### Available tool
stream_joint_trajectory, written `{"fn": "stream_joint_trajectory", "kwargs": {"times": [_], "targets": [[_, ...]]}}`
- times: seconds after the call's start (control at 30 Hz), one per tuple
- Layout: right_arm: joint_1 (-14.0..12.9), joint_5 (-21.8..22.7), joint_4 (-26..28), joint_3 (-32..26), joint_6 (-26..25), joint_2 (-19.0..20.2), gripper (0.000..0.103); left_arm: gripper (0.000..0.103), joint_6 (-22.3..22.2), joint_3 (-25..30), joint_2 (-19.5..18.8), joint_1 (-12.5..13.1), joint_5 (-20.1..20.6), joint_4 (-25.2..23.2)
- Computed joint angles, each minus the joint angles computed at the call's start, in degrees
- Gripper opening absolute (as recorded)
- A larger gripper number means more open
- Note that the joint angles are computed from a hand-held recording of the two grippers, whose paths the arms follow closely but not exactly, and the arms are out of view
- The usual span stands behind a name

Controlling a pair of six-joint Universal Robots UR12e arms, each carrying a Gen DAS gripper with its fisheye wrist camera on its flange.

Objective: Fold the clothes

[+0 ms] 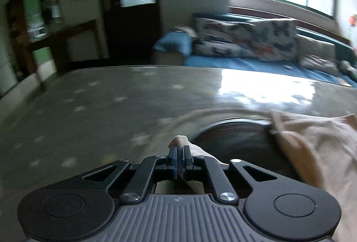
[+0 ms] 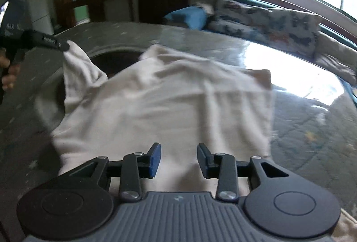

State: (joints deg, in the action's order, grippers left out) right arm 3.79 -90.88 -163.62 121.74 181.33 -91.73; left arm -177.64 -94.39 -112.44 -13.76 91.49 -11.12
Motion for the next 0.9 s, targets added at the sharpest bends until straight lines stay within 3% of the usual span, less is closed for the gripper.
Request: {"fn": "stream_joint_trajectory", "kwargs": {"times": [0.23, 0.43, 0.67, 0.9], "targets": [[1.8, 2.9, 3.9, 0.0, -5.0, -0.8, 0.038, 0.005, -6.6, -6.6, 6.0, 3.2, 2.3, 0.0], [1.0, 9.5, 8.2, 0.2, -4.6, -2.5, 0.039, 0.005, -9.1, -9.0, 8.7, 4.5, 5.4, -2.6], [-0.4, 12.3, 8.3, 1.1, -2.8, -4.1, 0.039, 0.006, -7.6, -7.6, 8.5, 5.0, 7.8, -7.3], [-0.2, 13.4, 11.0, 1.3, -5.8, -5.4, 0.041, 0.017, -8.5, -6.5, 8.3, 5.1, 8.8, -14.6]]}}
